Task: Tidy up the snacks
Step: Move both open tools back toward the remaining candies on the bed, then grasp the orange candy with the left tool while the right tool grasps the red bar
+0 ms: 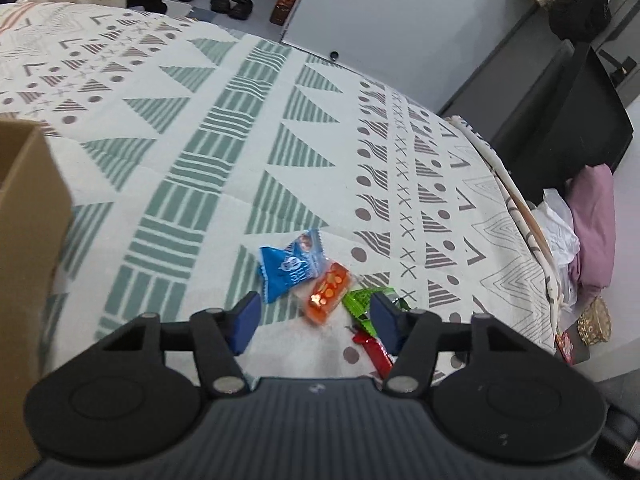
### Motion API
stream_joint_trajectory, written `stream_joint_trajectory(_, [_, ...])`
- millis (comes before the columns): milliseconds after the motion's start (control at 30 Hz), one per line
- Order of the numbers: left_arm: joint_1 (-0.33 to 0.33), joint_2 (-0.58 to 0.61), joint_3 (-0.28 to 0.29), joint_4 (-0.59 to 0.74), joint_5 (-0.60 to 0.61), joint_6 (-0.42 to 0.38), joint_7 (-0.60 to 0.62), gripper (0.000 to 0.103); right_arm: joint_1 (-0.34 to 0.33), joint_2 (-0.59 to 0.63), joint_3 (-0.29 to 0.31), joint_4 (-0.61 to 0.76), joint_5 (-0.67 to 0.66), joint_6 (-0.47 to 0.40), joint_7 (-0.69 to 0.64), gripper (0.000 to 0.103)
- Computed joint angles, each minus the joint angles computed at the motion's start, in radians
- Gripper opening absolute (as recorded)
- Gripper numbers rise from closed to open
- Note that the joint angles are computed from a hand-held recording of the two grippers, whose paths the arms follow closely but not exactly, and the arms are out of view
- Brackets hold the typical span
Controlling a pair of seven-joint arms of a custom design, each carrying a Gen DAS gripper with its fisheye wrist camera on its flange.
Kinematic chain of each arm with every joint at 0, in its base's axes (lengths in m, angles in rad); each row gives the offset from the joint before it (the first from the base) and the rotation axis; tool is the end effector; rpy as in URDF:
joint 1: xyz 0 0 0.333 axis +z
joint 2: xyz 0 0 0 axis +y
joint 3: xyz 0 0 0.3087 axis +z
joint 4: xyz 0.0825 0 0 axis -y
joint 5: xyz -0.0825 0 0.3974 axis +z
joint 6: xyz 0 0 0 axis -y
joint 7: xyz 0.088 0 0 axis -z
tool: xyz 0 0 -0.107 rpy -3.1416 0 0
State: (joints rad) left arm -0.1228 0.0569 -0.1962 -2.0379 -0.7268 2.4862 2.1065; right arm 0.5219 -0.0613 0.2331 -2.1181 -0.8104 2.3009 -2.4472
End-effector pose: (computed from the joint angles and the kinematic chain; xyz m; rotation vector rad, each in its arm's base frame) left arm 0.5775 -0.1861 0.4434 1.6686 -2.3890 1.0046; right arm 0.4230 0.3791 0.4560 -0.6728 2.3956 -0.4627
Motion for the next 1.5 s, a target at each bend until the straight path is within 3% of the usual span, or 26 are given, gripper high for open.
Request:
stream_joint_trajectory(167, [-0.003, 0.059, -0.015, 0.042, 0.013, -0.009, -0.001, 0.044, -0.002, 0.039, -0.016, 0.016, 0.031, 0.029, -0.05, 0.066])
stream_joint_trajectory(733, [-0.015, 0.137, -0.062, 0.063, 0.122, 0.066, -0.006, 0.041, 0.007, 0.1, -0.052, 0.036, 0.088, 0.096, -0.172, 0.063])
stream_joint_trajectory(833, [-0.018, 0.143, -0.061, 0.06, 0.15, 0.079, -0.029, 0.03, 0.013, 0.115, -0.055, 0.052, 0.099, 0.083, -0.211, 0.063])
stream_joint_trajectory(867, [-0.012, 0.142, -0.064, 0.061, 0.136, 0.077, -0.027, 0.02, 0.016, 0.119, -0.056, 0.057, 0.098, 0.075, -0.217, 0.063])
stream_joint_trajectory(900, [-0.007, 0.143, -0.065, 0.065, 0.128, 0.067, -0.031, 0.018, 0.02, 0.123, -0.057, 0.062, 0.098, 0.068, -0.221, 0.062])
stream_joint_trajectory(933, [-0.008, 0.138, -0.061, 0.064, 0.138, 0.064, -0.051, 0.018, 0.024, 0.128, -0.057, 0.072, 0.1, 0.051, -0.231, 0.061])
stream_joint_trajectory(1000, [-0.008, 0.123, -0.055, 0.052, 0.155, 0.067, -0.071, 0.018, 0.03, 0.14, -0.059, 0.089, 0.116, 0.023, -0.269, 0.041])
stream_joint_trajectory(1100, [0.007, 0.093, -0.056, 0.034, 0.114, 0.043, -0.028, 0.018, 0.033, 0.13, -0.064, 0.076, 0.123, 0.046, -0.271, 0.031])
stream_joint_trajectory(1333, [0.012, 0.025, -0.025, -0.008, 0.057, 0.023, 0.012, 0.018, 0.034, 0.098, -0.058, 0.048, 0.104, 0.122, -0.213, 0.025])
stream_joint_trajectory(1500, [0.012, -0.018, -0.003, -0.038, 0.033, -0.007, 0.039, 0.018, 0.039, 0.089, -0.043, 0.05, 0.111, 0.115, -0.22, 0.024])
